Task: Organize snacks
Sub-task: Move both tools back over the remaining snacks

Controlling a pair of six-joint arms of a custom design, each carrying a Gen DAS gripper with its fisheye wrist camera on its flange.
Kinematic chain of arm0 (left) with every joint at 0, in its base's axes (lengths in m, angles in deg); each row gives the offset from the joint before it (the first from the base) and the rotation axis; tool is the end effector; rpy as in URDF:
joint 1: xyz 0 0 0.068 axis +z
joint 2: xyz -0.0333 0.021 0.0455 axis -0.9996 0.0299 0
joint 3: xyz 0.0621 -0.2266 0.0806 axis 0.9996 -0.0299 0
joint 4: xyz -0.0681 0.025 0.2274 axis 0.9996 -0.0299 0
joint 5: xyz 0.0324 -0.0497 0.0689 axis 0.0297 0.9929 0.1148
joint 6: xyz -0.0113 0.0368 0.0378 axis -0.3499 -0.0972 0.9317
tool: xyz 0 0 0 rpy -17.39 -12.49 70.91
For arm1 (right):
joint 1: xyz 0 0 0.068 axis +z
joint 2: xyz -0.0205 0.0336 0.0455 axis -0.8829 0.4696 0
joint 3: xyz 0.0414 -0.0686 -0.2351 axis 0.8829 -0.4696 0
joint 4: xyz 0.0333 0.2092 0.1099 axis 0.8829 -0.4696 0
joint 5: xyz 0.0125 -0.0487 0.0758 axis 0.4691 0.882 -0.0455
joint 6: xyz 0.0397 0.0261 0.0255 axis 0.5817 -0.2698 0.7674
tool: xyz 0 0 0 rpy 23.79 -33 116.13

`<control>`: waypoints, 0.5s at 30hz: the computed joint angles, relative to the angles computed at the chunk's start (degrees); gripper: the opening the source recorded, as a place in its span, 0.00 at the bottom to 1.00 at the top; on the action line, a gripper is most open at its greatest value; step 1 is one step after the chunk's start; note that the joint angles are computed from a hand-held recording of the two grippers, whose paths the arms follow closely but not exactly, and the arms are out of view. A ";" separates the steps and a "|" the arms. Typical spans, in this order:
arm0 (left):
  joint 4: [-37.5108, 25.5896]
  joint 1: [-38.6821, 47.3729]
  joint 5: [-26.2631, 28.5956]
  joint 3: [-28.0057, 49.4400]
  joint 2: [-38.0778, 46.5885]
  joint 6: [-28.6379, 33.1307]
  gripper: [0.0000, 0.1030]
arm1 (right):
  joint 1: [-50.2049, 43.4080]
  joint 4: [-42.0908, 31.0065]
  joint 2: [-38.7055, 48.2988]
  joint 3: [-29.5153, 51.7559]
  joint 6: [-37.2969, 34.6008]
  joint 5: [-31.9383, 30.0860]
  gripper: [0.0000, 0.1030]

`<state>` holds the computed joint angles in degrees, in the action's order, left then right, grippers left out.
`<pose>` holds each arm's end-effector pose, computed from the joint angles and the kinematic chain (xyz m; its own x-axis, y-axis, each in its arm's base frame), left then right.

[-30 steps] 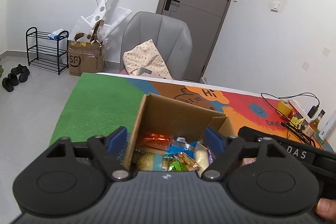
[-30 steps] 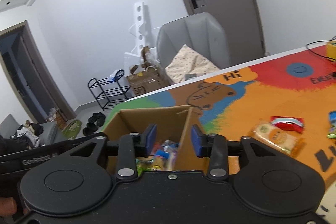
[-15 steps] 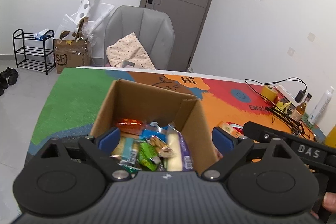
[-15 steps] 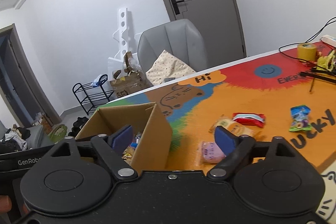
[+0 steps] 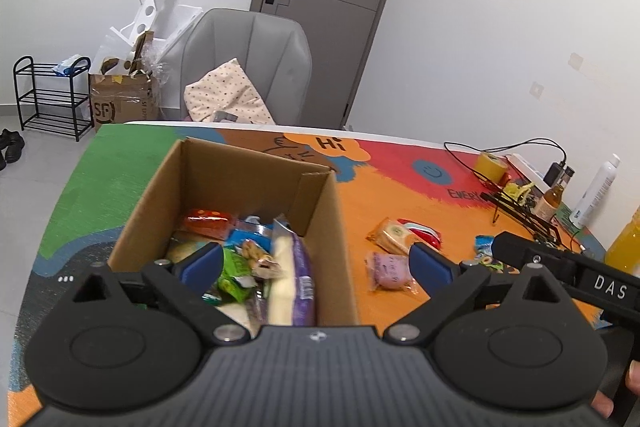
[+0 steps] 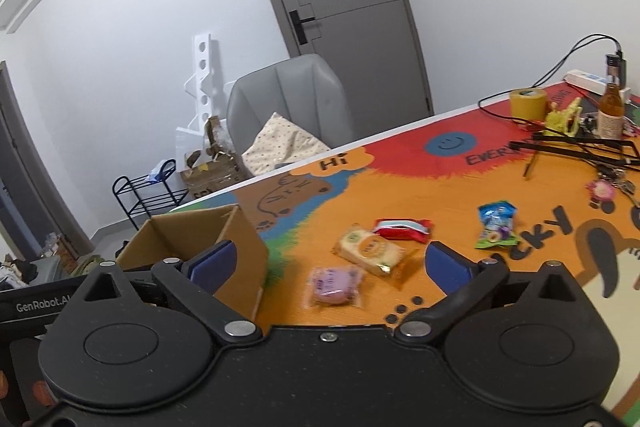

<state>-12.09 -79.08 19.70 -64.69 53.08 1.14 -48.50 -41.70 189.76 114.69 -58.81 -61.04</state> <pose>0.2286 0.0375 0.1551 -0.4687 -0.3717 -0.8014 -0.3193 0.9171 -0.2386 0.3390 0.0947 0.1204 -0.5074 -0.0647 -0.8593 -0.4950 0.8381 0.2292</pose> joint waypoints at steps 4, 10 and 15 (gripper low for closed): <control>0.34 -2.44 -1.29 0.21 0.86 -0.97 0.96 | -2.01 -0.51 -0.11 -0.25 -0.73 -1.35 1.00; 0.79 -5.99 -3.40 1.74 3.68 -2.82 0.96 | -5.27 -0.72 0.60 0.06 -1.21 -2.99 1.00; 0.66 -8.82 -4.10 3.24 5.60 -3.61 0.96 | -7.99 -0.83 1.83 1.10 -1.16 -4.46 1.00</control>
